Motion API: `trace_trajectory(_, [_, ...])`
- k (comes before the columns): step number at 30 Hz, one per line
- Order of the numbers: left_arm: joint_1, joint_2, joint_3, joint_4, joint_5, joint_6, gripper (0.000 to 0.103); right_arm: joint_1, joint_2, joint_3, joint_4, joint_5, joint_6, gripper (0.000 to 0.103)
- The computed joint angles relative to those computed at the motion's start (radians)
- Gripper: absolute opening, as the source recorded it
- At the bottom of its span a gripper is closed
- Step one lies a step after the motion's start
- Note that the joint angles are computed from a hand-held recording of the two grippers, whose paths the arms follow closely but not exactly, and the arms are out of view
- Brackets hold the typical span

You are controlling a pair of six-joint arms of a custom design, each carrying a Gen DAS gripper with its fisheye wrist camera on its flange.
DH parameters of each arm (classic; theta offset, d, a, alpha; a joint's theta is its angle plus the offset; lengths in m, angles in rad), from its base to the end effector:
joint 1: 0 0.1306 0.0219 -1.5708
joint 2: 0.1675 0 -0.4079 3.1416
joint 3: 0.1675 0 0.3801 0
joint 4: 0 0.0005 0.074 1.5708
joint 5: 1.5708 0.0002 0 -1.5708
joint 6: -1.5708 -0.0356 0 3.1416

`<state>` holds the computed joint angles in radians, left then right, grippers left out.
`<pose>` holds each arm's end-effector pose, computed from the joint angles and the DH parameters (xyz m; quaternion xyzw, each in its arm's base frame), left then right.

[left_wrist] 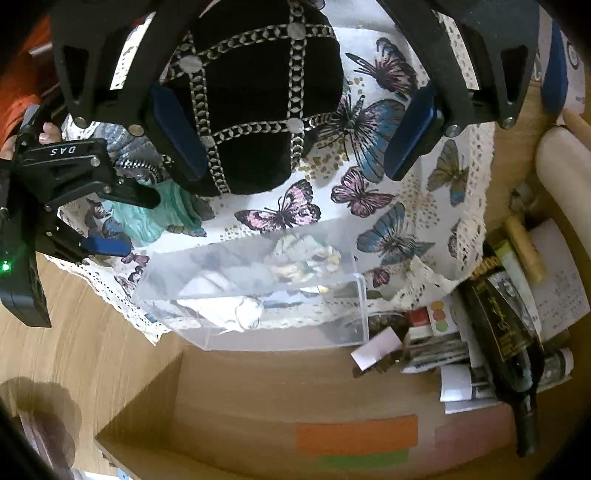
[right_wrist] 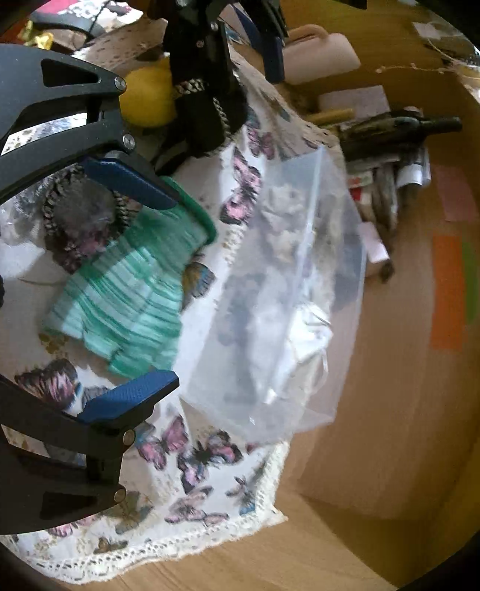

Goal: Organize soft objects
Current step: 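Grasp the black chain-patterned cap with the left tool while the right tool grasps the green striped sock, then place the black cap in the box with the left tool while the right tool drops the sock in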

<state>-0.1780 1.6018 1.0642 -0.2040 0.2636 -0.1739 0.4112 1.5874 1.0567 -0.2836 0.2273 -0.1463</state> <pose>0.4988 -0.0997 0.2625 0.2110 0.8841 -0.1211 0.3991 0.4607 0.1916 0.2600 -0.0804 0.9208 -0.0004 0.3817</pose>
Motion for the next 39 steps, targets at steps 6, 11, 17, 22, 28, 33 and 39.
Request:
trace_trajectory(6, [0.011, 0.029, 0.025, -0.055, 0.088, 0.007, 0.079, -0.014, 0.016, 0.013, -0.039, -0.044, -0.006, 0.06])
trace_trajectory(11, [-0.002, 0.008, -0.014, -0.001, 0.085, -0.011, 0.058, -0.019, 0.017, 0.011, -0.03, -0.063, -0.021, 0.031])
trace_trajectory(17, [-0.003, 0.01, -0.005, -0.022, 0.08, -0.012, 0.025, -0.014, 0.004, -0.005, 0.001, -0.051, -0.028, 0.017])
trace_trajectory(22, [0.025, 0.019, 0.018, -0.055, 0.127, 0.022, 0.015, -0.019, -0.037, -0.037, 0.052, -0.019, -0.047, 0.014])
trace_trajectory(28, [0.028, -0.01, 0.008, -0.028, 0.112, 0.034, 0.01, -0.024, -0.093, -0.064, 0.094, 0.011, -0.047, 0.014])
trace_trajectory(33, [0.033, -0.039, 0.008, 0.004, 0.096, 0.047, 0.01, -0.028, -0.126, -0.077, 0.123, 0.028, -0.041, 0.014])
trace_trajectory(39, [0.043, -0.05, 0.035, 0.035, 0.092, 0.084, 0.01, -0.034, -0.154, -0.078, 0.155, 0.044, -0.037, 0.014])
